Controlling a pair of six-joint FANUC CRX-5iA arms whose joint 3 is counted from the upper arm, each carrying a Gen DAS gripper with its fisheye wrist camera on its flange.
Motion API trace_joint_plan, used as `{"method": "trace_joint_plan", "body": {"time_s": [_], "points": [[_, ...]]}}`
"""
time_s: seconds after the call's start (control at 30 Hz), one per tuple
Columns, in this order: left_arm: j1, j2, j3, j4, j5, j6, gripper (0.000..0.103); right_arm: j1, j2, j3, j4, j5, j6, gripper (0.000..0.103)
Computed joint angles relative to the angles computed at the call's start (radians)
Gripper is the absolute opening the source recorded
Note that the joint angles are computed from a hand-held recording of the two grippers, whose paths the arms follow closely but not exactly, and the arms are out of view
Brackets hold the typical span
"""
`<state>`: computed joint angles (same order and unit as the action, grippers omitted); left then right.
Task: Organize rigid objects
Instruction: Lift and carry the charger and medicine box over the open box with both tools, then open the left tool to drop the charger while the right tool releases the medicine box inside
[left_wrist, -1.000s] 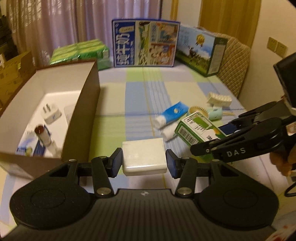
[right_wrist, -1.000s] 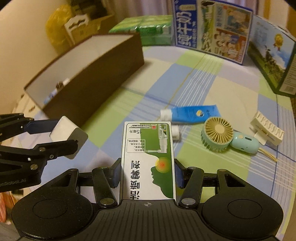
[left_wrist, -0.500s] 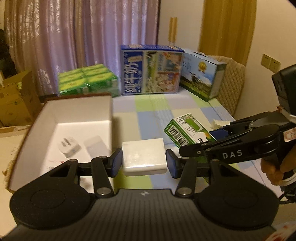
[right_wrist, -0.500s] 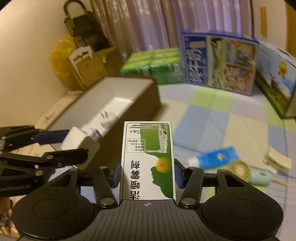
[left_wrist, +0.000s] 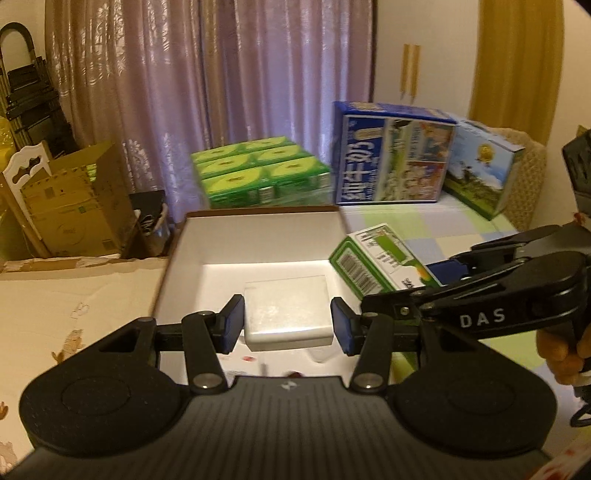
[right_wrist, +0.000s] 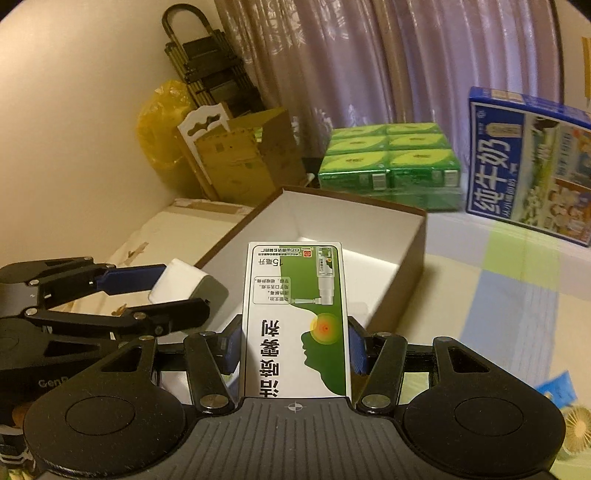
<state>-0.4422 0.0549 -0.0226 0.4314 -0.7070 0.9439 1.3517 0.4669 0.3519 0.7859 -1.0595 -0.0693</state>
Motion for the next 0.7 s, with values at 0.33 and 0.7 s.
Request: {"method": "trace_joint_plan", "body": {"time_s": [0.33,0.7], "points": [[0.031,0.268,0.290,-0.064,-0.109,0.000,0.045,-0.111,0.172,0.241,-0.149,-0.101,0.225,0.052],[0.007,0.549,0.651,-0.145,-0.259,0.011,0.046,-0.215,0.306,0.418,-0.236,-0.183,0.363,0.052]]}}
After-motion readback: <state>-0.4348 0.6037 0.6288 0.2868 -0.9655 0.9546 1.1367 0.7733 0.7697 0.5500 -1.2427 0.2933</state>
